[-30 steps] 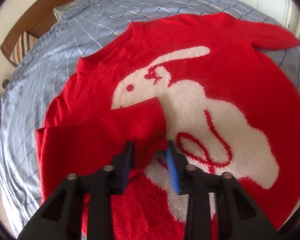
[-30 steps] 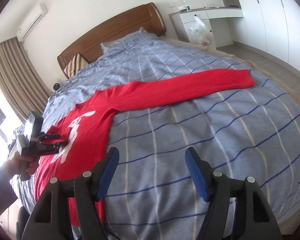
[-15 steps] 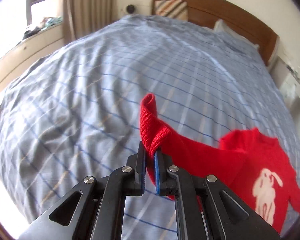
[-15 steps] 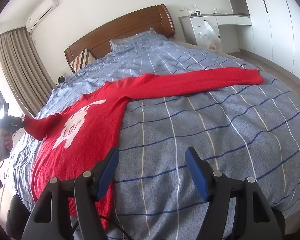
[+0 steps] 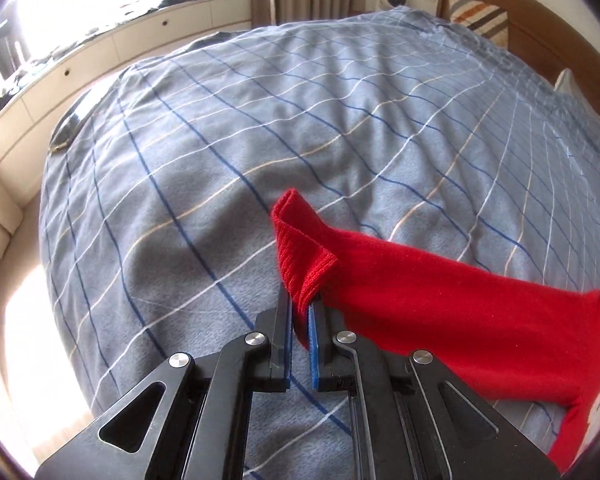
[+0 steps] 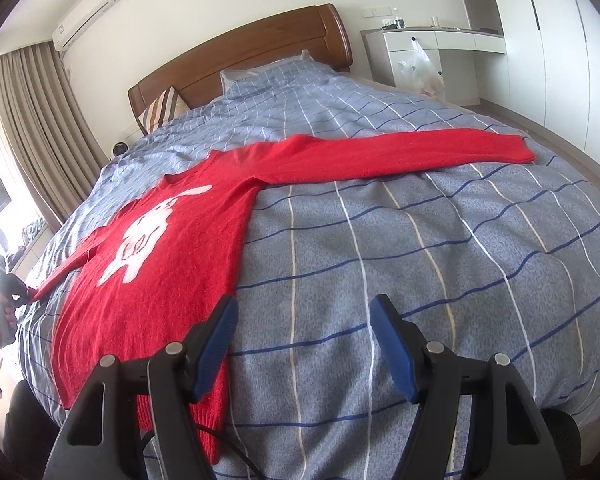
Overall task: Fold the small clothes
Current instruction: 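Grasp the other sleeve cuff with the left gripper and pull it straight, then open the left gripper, lay the sleeve flat, withdraw both tools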
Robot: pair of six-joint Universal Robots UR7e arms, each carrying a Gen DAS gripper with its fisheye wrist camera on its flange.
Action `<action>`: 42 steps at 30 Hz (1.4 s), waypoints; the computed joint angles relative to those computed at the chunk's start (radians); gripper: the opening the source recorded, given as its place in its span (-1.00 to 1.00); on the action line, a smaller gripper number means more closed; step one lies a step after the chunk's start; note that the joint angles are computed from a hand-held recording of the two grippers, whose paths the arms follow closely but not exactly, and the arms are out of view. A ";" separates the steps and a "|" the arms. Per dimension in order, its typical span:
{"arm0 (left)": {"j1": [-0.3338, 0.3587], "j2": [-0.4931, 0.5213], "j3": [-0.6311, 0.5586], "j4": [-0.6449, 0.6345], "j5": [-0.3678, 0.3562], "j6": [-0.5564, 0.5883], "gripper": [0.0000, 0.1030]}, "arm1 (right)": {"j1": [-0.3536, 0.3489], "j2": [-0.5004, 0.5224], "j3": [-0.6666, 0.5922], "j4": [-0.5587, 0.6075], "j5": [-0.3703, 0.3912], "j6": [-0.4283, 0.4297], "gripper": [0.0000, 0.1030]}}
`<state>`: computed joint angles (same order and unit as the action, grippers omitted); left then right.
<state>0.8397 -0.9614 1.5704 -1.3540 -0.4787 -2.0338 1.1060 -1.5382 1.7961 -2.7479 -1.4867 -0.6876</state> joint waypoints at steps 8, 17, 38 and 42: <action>0.018 0.021 -0.010 0.022 -0.015 -0.011 -0.92 | -0.001 0.009 -0.009 -0.002 -0.021 0.020 0.32; 0.033 0.032 -0.004 0.009 -0.007 0.024 -0.91 | -0.001 0.014 -0.009 -0.016 -0.040 0.034 0.32; -0.033 -0.074 0.191 -0.265 0.059 0.108 0.84 | -0.001 0.014 0.001 -0.026 -0.028 0.029 0.34; -0.064 -0.114 0.246 -0.313 0.046 0.065 0.84 | -0.004 0.012 0.004 -0.036 -0.024 0.039 0.42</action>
